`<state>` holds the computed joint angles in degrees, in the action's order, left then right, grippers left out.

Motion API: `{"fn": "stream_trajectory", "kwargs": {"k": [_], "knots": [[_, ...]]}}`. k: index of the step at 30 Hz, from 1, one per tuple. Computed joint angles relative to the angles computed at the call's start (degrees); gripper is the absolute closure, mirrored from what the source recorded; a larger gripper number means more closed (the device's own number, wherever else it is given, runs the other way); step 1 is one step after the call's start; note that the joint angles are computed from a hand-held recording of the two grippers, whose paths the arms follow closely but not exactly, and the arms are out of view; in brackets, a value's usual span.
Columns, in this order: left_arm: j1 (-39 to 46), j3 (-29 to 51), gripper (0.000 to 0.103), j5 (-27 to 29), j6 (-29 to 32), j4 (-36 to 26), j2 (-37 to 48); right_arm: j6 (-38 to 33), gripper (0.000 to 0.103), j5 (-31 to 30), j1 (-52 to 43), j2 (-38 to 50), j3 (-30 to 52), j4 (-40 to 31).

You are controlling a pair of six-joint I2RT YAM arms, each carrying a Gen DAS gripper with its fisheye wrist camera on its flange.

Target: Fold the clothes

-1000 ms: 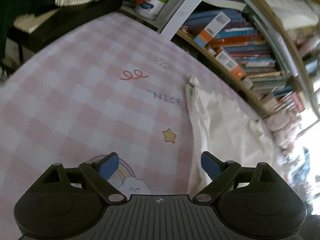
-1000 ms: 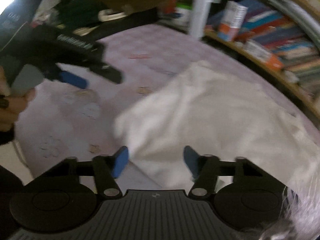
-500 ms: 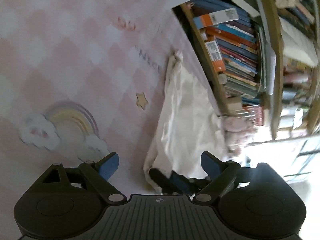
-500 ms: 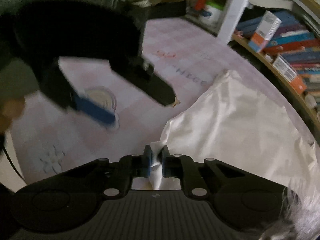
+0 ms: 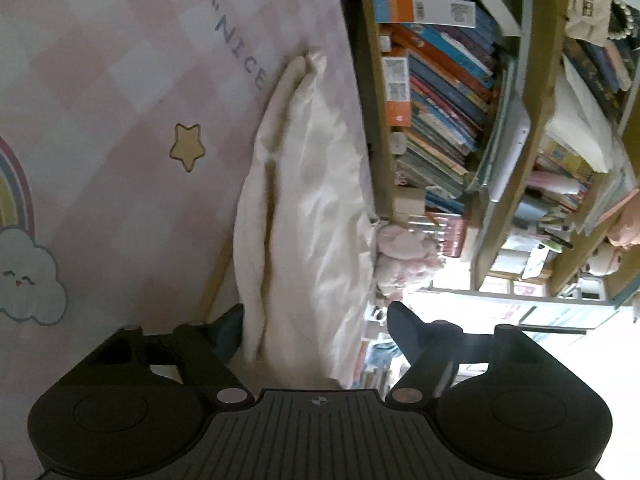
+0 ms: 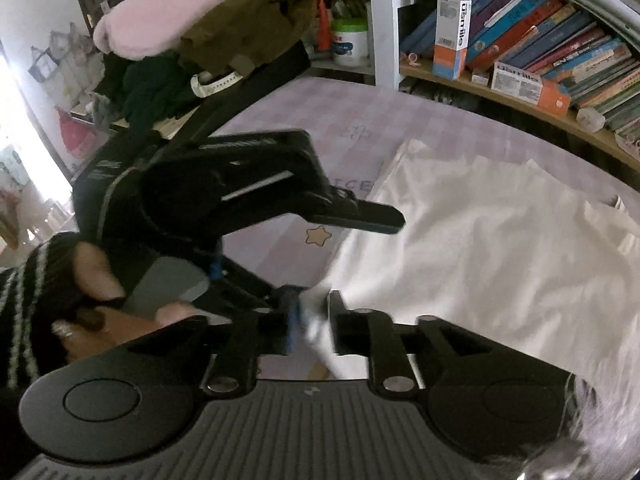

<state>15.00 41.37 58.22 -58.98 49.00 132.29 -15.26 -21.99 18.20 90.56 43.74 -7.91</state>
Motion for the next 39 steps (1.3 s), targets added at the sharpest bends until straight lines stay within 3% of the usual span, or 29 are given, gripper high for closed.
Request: {"fn": "stream_trajectory", "kwargs": {"k": [5, 11, 18, 23, 26, 28, 33, 39], "knots": [[-0.2, 0.1, 0.043, -1.4, 0.7, -1.2, 0.6, 1.3, 0.060, 0.4, -3.0, 0.7, 1.1, -1.0], [-0.6, 0.8, 0.053, -3.4, 5.1, -6.9, -0.2, 3.7, 0.045, 2.2, -6.7, 2.2, 2.9, -2.8], [-0.8, 1.1, 0.057, -4.2, 8.1, -9.9, -1.0, 9.4, 0.036, 3.1, -9.8, 10.1, 9.1, -5.3], [-1.2, 1.9, 0.082, -6.4, 11.1, -15.1, -1.7, 11.6, 0.035, 6.9, -9.3, 18.4, 19.8, -10.2], [-1.4, 1.5, 0.095, -8.1, 11.3, -15.8, -1.8, 10.7, 0.028, 8.5, -8.2, 22.4, 27.3, -13.9], [-2.5, 0.3, 0.096, -10.6, 14.2, -17.2, -4.8, 10.4, 0.025, 9.2, -7.2, 26.1, 34.7, -18.3], [-5.3, -1.5, 0.096, -14.0, 21.4, -19.2, -12.7, 14.2, 0.025, 9.2, -4.5, 40.4, 62.2, -37.0], [-6.1, -0.5, 0.096, -13.2, 22.1, -19.4, -13.0, 9.5, 0.023, 13.6, 1.4, 55.5, 94.1, -56.0]]}}
